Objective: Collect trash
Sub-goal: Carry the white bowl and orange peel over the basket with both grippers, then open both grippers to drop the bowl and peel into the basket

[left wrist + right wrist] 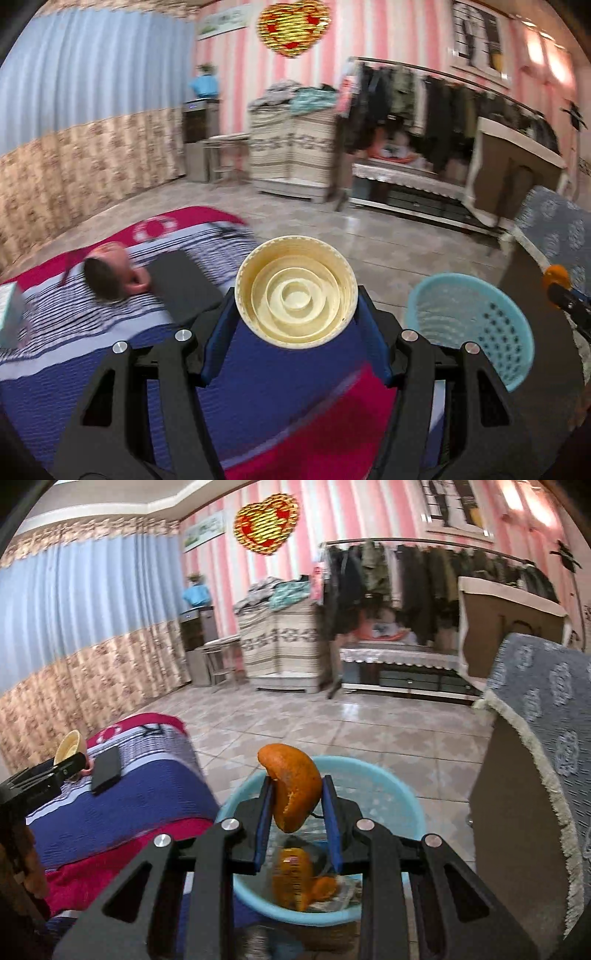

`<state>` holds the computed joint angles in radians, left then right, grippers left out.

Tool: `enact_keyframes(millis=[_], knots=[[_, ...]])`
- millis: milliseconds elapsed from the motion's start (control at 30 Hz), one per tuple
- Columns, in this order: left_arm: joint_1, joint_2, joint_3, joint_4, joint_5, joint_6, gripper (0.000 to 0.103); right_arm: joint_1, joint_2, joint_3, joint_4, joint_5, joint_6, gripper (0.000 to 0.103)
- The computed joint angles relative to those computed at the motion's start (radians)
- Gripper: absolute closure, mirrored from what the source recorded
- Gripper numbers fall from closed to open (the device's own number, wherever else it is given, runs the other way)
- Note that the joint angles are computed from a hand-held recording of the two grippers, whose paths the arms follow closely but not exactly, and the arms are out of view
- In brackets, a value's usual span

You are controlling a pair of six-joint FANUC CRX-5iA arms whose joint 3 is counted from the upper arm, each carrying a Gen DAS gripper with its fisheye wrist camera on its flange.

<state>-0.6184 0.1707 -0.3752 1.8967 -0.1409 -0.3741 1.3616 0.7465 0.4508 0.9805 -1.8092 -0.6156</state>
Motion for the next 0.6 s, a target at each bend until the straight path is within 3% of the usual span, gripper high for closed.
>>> enact_keyframes(millis=[67,200,300,367,500,600], knots=[[-0.057,0.005,0.009,0.089,0.026,-0.097,0.043,0.008,-0.012,-0.025,-0.016,-0.031,-0.026,0.077],[-0.067,0.034,0.032,-0.06,-0.032,0.021,0.042,0.02,-0.03,-0.067,-0.042,-0.075,-0.07,0.076],[-0.108,0.053,0.05,-0.023,-0.044,-0.023,0.042,0.026,-0.055,-0.117,-0.053,-0.077,-0.119,0.076],[-0.1,0.073,0.061,-0.105,-0.095,0.047,0.042,0.028,-0.054,-0.123,-0.058,-0.089,-0.127,0.076],[-0.148,0.108,0.086,-0.056,-0.096,-0.001,0.042,0.034,-0.069,-0.16,-0.07,-0.095,-0.158,0.076],[-0.166,0.138,0.104,-0.077,-0.103,0.001,0.042,0.033,-0.072,-0.171,-0.078,-0.091,-0.163,0.076]])
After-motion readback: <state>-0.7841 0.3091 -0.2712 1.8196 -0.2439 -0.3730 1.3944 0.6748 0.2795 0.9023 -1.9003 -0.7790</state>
